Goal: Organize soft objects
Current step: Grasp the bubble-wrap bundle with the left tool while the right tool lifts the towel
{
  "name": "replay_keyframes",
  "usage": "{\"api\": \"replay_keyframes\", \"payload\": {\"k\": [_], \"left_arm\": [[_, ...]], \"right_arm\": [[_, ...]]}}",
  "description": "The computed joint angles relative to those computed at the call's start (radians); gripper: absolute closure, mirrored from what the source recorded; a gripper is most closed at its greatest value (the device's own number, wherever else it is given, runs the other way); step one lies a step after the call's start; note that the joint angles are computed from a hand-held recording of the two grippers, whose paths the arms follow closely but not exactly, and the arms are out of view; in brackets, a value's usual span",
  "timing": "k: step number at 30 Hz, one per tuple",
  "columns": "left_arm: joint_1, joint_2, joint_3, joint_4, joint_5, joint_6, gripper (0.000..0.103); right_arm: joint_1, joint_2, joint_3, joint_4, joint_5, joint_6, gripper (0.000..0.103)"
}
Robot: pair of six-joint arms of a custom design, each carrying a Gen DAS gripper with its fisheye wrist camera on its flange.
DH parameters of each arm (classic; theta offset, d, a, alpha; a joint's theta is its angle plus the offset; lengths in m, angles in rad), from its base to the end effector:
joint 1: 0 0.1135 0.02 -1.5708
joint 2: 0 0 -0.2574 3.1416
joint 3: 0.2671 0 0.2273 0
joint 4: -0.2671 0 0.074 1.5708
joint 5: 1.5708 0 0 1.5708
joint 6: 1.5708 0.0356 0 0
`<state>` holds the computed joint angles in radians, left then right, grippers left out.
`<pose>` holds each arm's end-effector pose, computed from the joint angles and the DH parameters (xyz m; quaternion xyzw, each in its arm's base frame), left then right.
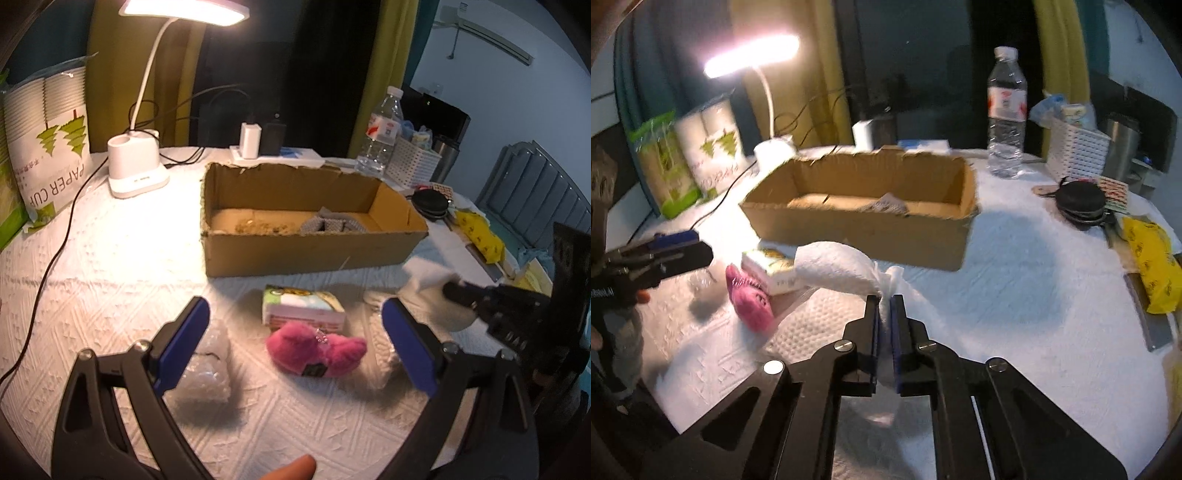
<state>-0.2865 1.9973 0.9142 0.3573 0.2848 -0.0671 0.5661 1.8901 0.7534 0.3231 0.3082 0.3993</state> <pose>0.3455 -0.1122 0.1105 0.1567 0.8910 -0.1988 0.3768 0.2772 0.1634 0.1058 -0.0199 0.9197 0.0432 0.3897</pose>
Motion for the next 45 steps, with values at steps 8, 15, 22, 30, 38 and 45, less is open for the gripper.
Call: {"api": "replay_keyframes", "payload": {"k": [8,15,22,30,38,45], "left_arm": [[0.020,0.006,-0.004,0.001,-0.037,0.010,0.008],[0.055,0.053,0.033,-0.039,-0.084,0.025,0.008],[0.071,0.149,0.109,-0.115,-0.133,0.047,0.008],[0.080,0.208,0.158,-0.144,-0.143,0.076,0.052],[0.086,0.178,0.152,-0.157,-0.083,0.089,0.061],[0.085,0.106,0.141,-0.157,-0.045,0.083,0.061]], "right_arm": [[-0.022,-0.091,-0.074,0.027,0.025,0.023,0.096],[-0.011,-0.085,-0.060,0.030,0.029,0.014,0.096],[-0.003,-0.060,-0.017,0.010,0.024,0.006,0.096],[-0.003,-0.073,0.008,-0.008,0.034,-0.006,0.096],[0.005,-0.101,0.023,-0.025,0.050,-0.023,0.096],[0.001,-0.139,0.031,-0.034,0.056,-0.048,0.096]]}}
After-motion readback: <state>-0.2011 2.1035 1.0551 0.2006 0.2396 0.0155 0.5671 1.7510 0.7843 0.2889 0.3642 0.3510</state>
